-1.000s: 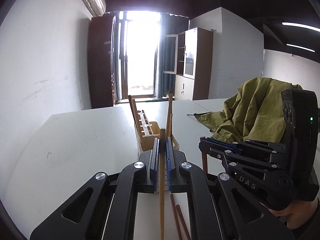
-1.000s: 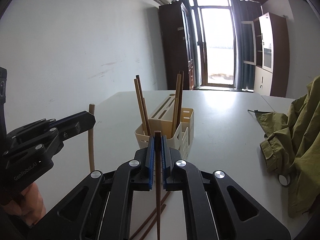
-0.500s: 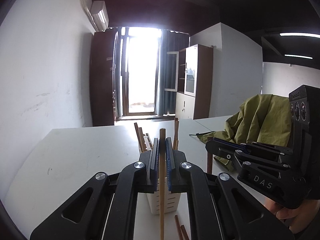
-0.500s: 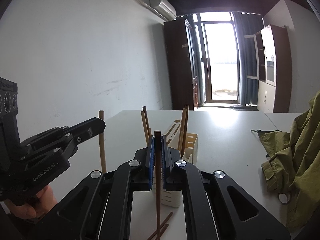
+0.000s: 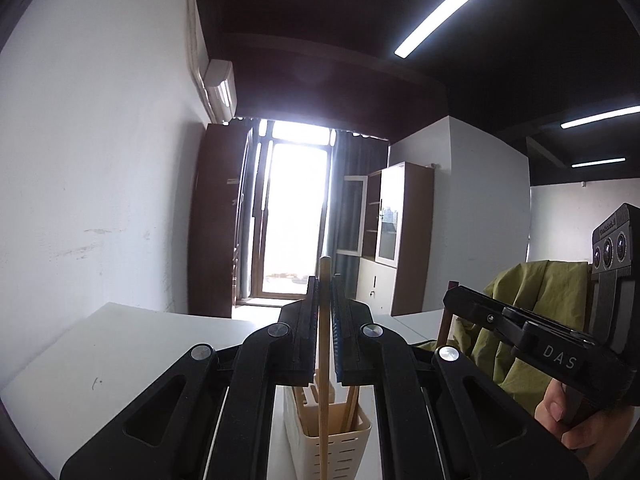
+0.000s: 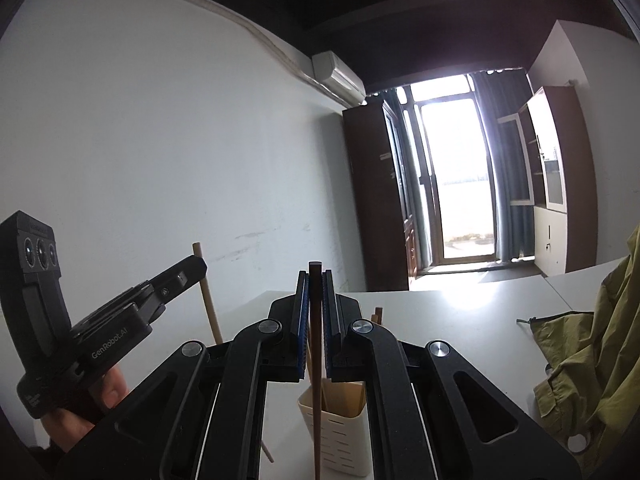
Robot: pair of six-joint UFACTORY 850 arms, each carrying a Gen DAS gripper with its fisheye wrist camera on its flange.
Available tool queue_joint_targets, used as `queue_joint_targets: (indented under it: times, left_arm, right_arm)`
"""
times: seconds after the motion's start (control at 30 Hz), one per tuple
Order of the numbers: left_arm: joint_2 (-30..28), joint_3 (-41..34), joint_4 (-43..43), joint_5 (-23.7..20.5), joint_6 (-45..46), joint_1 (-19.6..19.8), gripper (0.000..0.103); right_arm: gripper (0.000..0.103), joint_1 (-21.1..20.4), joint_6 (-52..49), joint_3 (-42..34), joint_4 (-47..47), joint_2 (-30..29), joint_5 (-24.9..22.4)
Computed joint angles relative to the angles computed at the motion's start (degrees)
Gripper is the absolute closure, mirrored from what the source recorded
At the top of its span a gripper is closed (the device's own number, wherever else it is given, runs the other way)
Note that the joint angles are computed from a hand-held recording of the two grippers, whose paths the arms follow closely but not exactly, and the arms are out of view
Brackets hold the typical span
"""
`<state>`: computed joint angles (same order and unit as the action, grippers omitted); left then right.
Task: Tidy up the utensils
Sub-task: 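Lift both held chopsticks and carry them above the white holder, then lower both held chopsticks into the white holder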
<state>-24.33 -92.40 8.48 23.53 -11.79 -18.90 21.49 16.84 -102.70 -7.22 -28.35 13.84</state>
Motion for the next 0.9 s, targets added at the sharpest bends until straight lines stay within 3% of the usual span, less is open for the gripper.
queue_joint_targets:
  times: [0.27, 0.57, 0.8, 0.9]
  left_arm:
    - [-1.01, -0.4, -5.94, 7.73, 4.88, -0.78, 0.098]
    - [-1.95, -0.67, -13.65, 13.75, 10.49, -1.8, 0.098]
    - [-3.41, -0.24, -13.4, 21.49, 8.96, -1.56, 0.098]
    - [-4.98, -1.92, -14.39, 20.96, 11.02, -1.71, 0.098]
  right_arm:
    - [0.096, -0.84, 0.38, -0.2, 1.2, -0.86, 7.16]
    - [0.096, -1.36, -2.2, 2.45, 2.71, -0.04, 19.64]
    - [0.096, -1.68, -2.62, 0.11, 2.31, -1.92, 20.13]
    - [0.096, -1.36, -4.69, -1.91, 2.47, -3.38, 17.8]
